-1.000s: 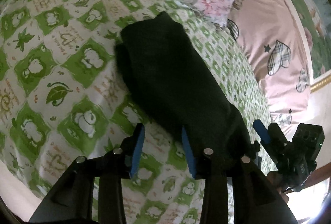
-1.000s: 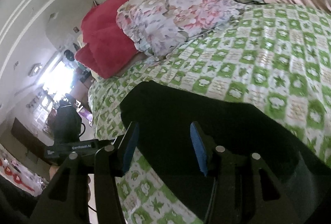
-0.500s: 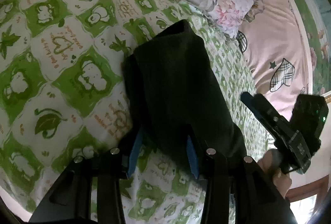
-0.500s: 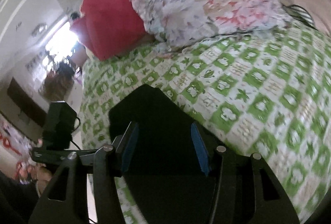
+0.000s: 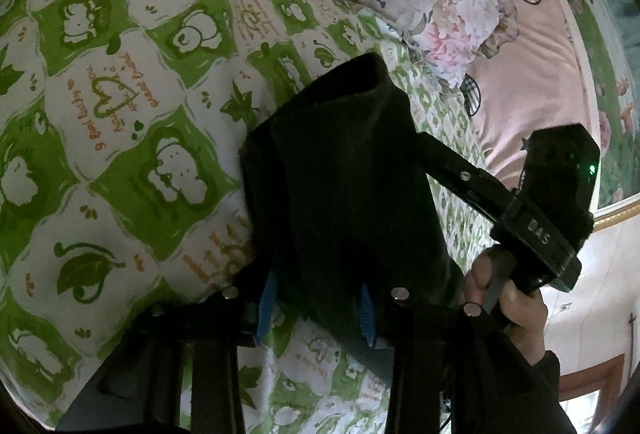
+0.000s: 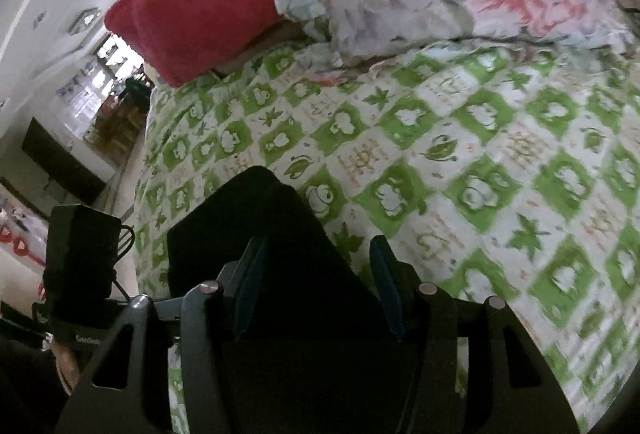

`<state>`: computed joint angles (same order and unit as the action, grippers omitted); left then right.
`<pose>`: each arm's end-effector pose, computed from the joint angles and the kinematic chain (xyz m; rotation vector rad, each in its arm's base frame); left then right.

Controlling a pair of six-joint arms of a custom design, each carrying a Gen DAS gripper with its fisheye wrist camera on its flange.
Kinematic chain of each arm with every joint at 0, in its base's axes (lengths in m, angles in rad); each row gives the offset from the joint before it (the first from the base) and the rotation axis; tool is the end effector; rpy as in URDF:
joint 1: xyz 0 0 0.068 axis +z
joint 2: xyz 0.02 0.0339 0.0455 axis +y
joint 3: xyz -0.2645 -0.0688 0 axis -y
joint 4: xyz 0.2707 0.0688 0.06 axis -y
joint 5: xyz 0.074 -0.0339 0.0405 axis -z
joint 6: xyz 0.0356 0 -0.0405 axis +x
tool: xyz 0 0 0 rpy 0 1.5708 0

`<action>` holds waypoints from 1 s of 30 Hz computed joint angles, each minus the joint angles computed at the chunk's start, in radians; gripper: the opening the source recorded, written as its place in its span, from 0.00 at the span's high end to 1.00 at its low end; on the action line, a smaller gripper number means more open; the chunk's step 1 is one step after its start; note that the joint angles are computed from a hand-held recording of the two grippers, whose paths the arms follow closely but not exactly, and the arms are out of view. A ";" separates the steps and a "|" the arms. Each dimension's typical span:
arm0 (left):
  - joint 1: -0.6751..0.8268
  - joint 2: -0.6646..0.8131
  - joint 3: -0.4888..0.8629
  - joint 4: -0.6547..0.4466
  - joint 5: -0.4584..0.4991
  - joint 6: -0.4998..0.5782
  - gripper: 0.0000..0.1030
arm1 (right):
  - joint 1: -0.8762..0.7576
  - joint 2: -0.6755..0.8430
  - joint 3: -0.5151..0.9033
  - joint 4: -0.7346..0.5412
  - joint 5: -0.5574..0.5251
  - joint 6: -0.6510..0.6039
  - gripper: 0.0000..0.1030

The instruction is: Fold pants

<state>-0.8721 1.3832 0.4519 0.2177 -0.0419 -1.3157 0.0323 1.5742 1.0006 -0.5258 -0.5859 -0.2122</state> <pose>0.1704 -0.2006 0.1202 -0.5805 2.4642 -1.0033 0.3271 0.0303 0.1891 -0.4919 2.4960 0.7075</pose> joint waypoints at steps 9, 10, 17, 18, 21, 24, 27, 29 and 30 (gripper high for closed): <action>0.006 0.019 0.027 -0.036 -0.021 0.021 0.82 | 0.034 0.083 0.069 -0.055 -0.016 -0.037 0.75; 0.000 0.021 0.036 -0.052 -0.031 0.027 0.83 | 0.036 0.069 0.058 -0.047 -0.012 -0.038 0.77; -0.058 -0.033 0.116 -0.201 -0.124 0.039 0.89 | -0.004 -0.076 -0.021 -0.035 -0.054 -0.021 0.80; -0.070 -0.053 0.126 -0.218 -0.139 0.040 0.89 | -0.018 -0.099 -0.030 -0.039 -0.070 -0.019 0.80; -0.108 -0.099 0.156 -0.260 -0.182 0.053 0.90 | -0.068 -0.170 -0.060 -0.049 -0.130 -0.011 0.80; -0.159 -0.111 0.217 -0.313 -0.233 0.082 0.90 | -0.142 -0.249 -0.091 -0.071 -0.212 -0.012 0.80; -0.206 -0.096 0.283 -0.341 -0.268 0.108 0.90 | -0.223 -0.314 -0.108 -0.118 -0.288 -0.032 0.80; -0.233 -0.082 0.320 -0.357 -0.290 0.121 0.90 | -0.275 -0.350 -0.115 -0.156 -0.331 -0.058 0.80; -0.250 -0.074 0.342 -0.368 -0.303 0.127 0.90 | -0.285 -0.366 -0.123 -0.160 -0.340 -0.059 0.80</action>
<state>-1.1219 1.3096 0.7938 -0.1499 -0.3448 -1.1884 -0.2531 1.2084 0.8779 -0.6856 -0.9264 -0.2714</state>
